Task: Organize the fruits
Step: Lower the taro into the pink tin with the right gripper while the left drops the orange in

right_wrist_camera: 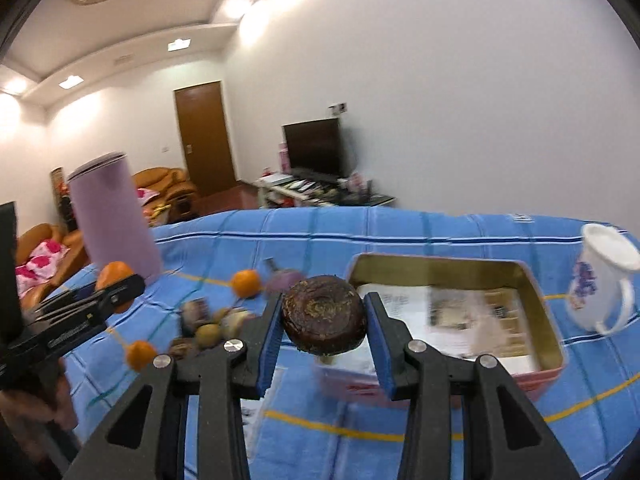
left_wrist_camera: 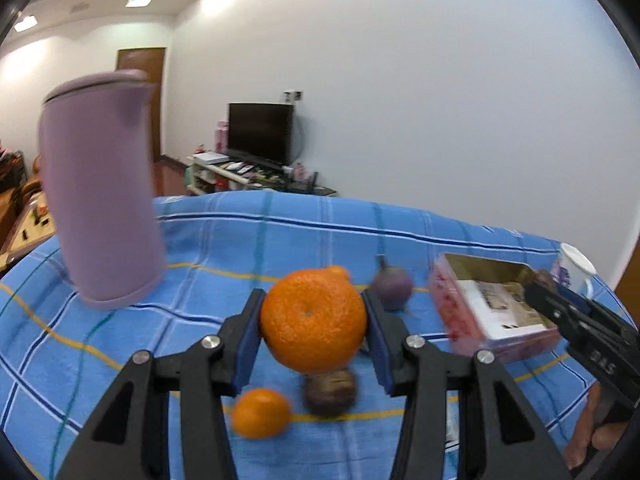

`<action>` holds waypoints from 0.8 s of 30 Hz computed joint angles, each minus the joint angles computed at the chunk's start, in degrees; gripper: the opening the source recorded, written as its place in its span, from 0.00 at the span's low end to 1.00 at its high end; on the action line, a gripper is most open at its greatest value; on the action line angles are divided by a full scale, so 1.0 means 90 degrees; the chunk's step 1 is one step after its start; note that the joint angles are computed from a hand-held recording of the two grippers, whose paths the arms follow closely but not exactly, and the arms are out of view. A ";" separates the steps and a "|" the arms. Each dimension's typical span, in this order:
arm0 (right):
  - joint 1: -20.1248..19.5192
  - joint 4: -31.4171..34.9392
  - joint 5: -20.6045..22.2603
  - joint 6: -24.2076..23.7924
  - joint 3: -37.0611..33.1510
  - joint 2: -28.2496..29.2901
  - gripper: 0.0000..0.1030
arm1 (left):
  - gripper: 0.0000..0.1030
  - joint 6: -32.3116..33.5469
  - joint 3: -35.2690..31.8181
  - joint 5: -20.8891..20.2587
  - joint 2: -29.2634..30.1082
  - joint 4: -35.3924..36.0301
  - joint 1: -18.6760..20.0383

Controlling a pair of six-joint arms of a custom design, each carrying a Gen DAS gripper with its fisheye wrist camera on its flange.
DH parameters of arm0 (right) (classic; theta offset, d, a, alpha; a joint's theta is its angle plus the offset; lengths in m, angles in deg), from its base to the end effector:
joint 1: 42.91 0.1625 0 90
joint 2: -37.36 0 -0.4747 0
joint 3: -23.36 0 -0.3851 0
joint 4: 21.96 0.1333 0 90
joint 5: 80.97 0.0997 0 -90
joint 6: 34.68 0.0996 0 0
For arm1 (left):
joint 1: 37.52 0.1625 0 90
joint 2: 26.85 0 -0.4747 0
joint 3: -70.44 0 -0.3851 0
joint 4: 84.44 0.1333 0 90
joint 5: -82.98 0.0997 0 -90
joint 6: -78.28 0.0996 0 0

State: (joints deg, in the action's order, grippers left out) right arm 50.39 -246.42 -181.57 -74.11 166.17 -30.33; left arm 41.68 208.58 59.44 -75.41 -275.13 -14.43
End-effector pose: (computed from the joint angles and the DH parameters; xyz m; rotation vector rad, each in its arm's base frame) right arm 0.1386 -0.4068 0.2653 0.7503 -2.2635 1.2213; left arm -0.3006 -0.3723 0.1134 0.4476 2.1985 -1.2868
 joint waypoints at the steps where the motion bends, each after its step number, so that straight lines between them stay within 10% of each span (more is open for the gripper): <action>1: -0.0038 -0.0015 -0.0021 -0.0004 -0.0018 -0.0033 0.41 | 0.48 0.0110 -0.0085 -0.0027 0.0101 -0.0037 -0.0019; 24: -0.0894 -0.0049 -0.1099 -0.0847 -0.0677 -0.0343 0.41 | 0.48 0.1448 -0.2409 -0.0884 0.2032 0.0139 0.0143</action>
